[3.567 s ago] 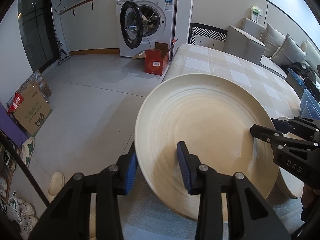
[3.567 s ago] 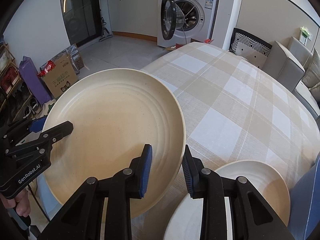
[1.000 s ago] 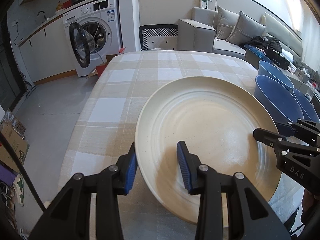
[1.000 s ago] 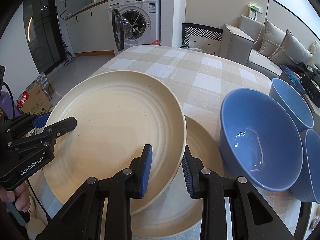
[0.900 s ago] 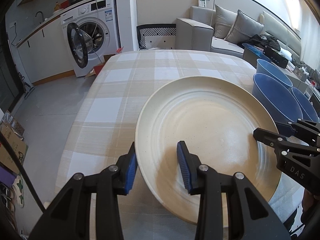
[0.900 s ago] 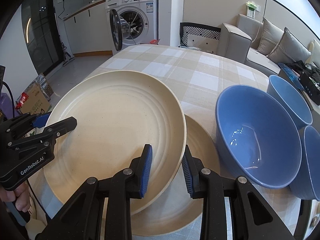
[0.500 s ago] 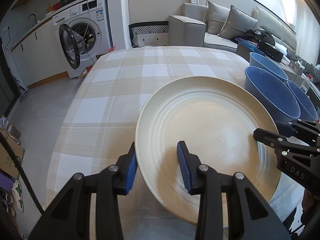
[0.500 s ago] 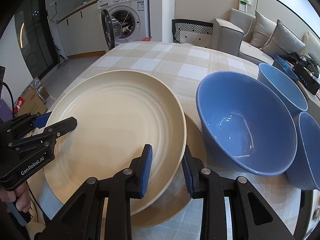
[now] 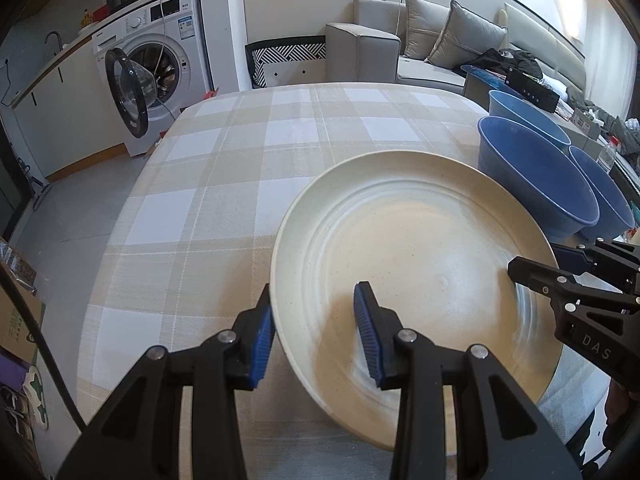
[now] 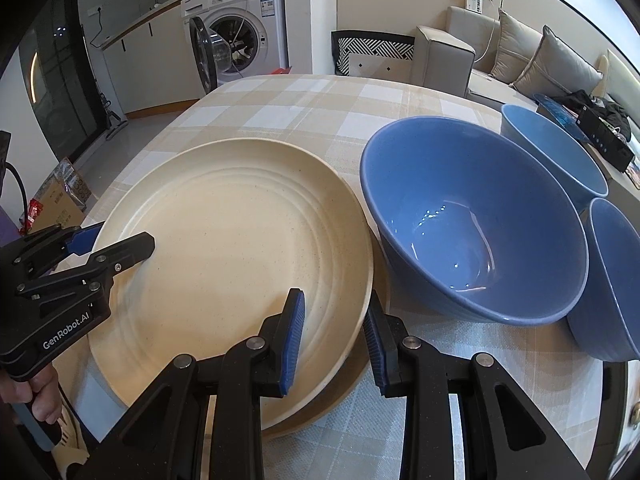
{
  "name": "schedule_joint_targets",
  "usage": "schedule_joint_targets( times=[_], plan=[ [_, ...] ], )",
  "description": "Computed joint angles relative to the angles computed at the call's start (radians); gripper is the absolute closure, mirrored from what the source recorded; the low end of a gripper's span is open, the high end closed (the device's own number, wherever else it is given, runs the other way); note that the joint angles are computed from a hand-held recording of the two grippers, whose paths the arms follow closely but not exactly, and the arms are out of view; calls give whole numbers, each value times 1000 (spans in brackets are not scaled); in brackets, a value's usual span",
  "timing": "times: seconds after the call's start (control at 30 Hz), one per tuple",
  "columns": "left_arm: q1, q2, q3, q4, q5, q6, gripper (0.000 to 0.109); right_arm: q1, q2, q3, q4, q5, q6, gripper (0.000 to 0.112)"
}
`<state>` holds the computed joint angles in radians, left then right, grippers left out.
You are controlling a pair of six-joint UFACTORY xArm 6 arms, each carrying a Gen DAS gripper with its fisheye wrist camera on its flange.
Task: Organize plates and bowls
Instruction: 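Lower the held plate onto the other cream plate beside the bowls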
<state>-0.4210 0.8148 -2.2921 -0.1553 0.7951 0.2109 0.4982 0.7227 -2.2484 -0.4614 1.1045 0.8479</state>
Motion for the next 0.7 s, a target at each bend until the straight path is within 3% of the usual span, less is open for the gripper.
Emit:
schedule_joint_targets(
  times=[0.7],
  plan=[
    [-9, 5, 10, 15, -2, 6, 71, 10, -9, 15, -23, 30, 5, 83]
  ],
)
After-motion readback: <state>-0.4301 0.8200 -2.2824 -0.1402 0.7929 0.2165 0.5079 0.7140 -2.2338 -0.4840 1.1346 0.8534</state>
